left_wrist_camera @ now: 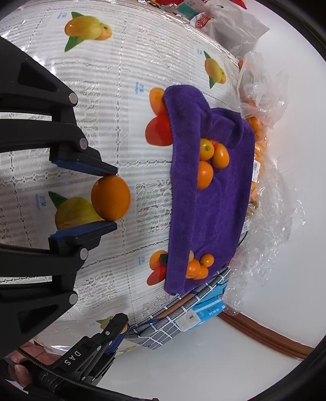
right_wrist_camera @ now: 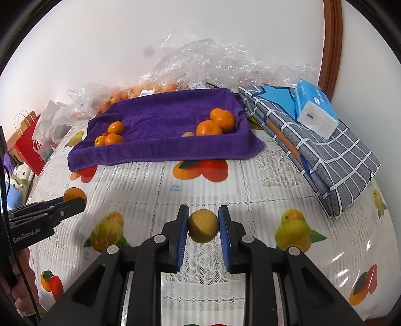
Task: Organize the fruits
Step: 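Carry the yellow-green fruit and orange over the purple towel with both tools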
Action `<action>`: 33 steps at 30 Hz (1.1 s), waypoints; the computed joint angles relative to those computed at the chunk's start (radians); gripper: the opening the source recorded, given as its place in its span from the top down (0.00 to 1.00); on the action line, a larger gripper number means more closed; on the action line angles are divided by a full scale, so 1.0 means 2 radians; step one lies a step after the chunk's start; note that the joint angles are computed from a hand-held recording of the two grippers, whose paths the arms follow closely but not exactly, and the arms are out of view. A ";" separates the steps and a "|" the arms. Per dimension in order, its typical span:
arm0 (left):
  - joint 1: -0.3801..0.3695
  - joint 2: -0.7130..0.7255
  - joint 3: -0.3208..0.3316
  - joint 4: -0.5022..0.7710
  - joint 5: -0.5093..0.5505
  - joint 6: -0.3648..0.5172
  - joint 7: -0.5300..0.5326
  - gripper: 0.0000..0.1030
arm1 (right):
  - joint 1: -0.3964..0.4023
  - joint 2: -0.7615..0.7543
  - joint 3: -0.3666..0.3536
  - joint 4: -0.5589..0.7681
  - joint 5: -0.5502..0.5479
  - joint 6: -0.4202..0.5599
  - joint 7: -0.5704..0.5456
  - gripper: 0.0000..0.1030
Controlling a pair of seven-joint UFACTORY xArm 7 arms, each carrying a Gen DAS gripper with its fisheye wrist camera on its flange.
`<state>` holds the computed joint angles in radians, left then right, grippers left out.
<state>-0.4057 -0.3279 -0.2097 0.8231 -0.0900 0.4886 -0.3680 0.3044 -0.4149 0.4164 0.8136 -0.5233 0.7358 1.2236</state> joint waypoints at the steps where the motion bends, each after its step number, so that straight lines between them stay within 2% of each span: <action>1: 0.000 -0.001 0.001 0.001 0.000 0.000 0.001 0.66 | 0.000 0.001 0.000 0.003 0.000 0.001 0.000 0.77; 33: 0.011 -0.029 0.010 0.022 -0.009 0.009 0.024 0.66 | 0.002 0.011 0.005 0.054 -0.022 0.032 -0.004 0.77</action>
<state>-0.3839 -0.3855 -0.1893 0.8665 -0.1070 0.5064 -0.3196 0.3086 -0.3921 0.4265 0.9225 -0.5682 0.7995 1.2155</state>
